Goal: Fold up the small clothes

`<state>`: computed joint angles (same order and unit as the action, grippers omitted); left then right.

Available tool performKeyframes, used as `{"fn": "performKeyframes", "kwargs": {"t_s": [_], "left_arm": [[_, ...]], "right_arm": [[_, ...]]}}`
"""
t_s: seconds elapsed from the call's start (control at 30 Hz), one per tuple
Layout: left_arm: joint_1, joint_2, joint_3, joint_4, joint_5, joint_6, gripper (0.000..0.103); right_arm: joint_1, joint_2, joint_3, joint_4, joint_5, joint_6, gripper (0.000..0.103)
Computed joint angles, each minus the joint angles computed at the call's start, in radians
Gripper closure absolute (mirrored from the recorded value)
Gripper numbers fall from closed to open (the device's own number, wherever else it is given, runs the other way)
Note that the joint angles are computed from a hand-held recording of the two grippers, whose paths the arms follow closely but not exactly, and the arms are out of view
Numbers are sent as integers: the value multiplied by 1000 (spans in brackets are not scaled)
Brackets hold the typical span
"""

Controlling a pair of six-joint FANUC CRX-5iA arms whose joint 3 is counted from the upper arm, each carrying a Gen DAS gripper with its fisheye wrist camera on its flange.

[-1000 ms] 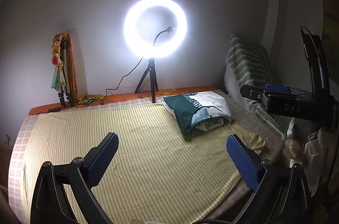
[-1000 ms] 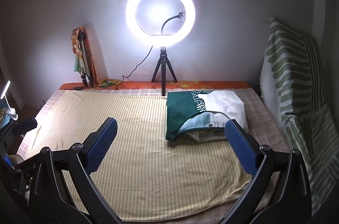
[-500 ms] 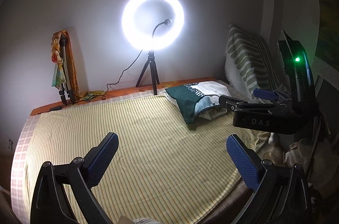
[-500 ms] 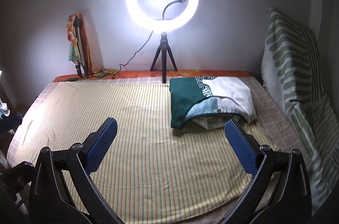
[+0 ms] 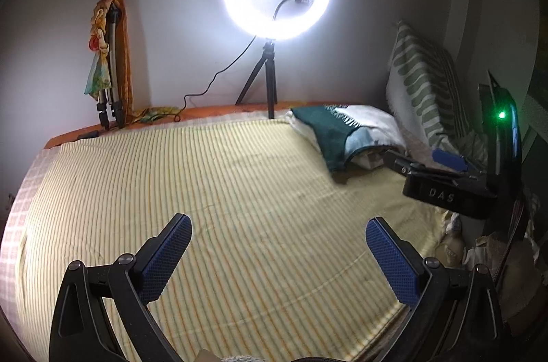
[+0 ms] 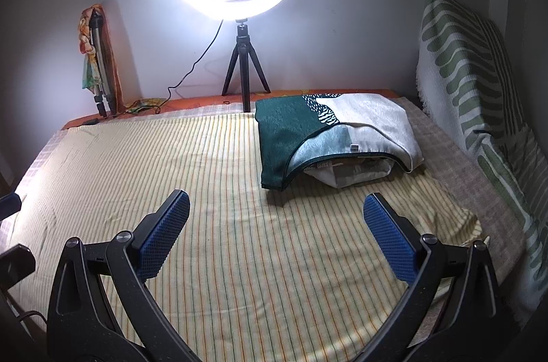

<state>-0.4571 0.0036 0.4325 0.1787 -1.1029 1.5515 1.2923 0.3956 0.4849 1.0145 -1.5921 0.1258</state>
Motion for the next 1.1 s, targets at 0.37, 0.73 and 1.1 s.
{"fn": "performKeyframes", "kwargs": {"t_s": [0.37,0.73,1.1], "left_arm": [[-22,13,4,-77,-17,2,0],[-43,29,22,-114,-51,-7,0],[-44,29,22,-105,-48,-17,0]], "right_arm": [[-37,-54,-136,10,75,-107,0],[-56,-78,-171,22,84,-184,0],[-53,-73,-162,16,74,-189,0]]}}
